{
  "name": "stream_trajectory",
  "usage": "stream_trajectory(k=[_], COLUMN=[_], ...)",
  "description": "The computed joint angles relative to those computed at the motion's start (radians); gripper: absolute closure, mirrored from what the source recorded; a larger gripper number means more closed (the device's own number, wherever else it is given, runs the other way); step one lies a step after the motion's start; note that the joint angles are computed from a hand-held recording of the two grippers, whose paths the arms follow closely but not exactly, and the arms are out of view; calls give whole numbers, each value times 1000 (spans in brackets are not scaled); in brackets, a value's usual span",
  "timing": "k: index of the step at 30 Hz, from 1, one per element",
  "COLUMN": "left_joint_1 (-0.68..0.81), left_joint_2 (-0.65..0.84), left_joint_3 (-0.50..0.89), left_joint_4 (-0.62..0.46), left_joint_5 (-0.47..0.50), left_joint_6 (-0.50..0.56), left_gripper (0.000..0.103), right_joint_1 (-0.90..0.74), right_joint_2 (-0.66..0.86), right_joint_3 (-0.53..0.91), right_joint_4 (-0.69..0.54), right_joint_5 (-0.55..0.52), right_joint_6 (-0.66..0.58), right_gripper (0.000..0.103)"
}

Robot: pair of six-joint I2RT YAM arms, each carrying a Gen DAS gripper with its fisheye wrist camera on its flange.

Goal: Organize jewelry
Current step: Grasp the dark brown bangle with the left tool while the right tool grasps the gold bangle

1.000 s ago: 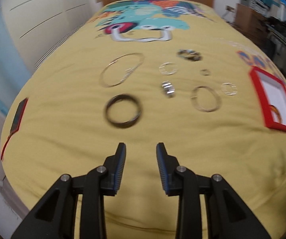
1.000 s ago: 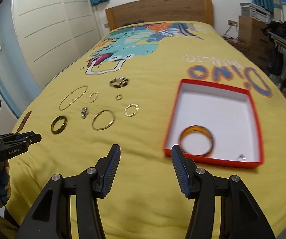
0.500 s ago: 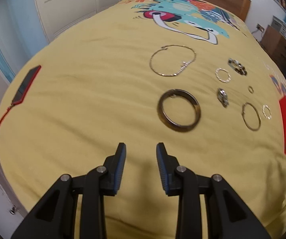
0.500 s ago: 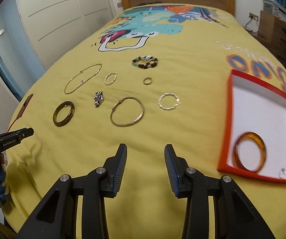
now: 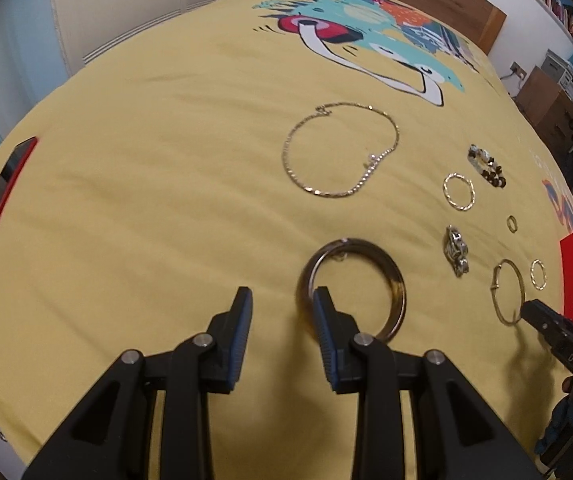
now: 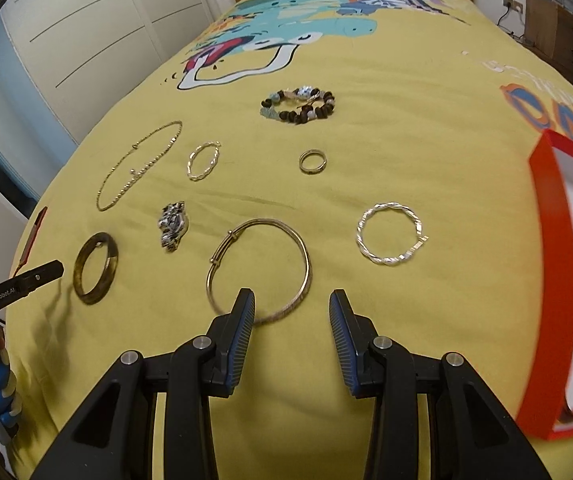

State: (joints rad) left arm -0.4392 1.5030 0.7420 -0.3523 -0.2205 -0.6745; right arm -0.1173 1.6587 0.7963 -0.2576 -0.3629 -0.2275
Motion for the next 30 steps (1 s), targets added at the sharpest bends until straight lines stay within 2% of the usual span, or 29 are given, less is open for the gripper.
stream_trajectory(k=[9, 16, 20, 21, 30], left_joint_1=[29, 24, -12, -16, -79], left_joint_2=[152, 192, 203, 203, 139], left_joint_3=[34, 57, 70, 72, 66], left_joint_4=[85, 100, 94, 92, 16], left_joint_5=[35, 27, -19, -25, -116], left_joint_6=[14, 37, 57, 58, 30], left_gripper=[73, 76, 90, 94, 95], right_joint_1=[18, 38, 58, 67, 129], right_joint_2=[83, 136, 148, 145, -13], right_joint_3=[23, 49, 60, 60, -33], right_joint_4=[69, 105, 112, 113, 143], right_joint_5=[-8, -16, -2, 8, 93], right_joint_6=[27, 39, 36, 32, -14], right_gripper=[65, 84, 96, 97, 97])
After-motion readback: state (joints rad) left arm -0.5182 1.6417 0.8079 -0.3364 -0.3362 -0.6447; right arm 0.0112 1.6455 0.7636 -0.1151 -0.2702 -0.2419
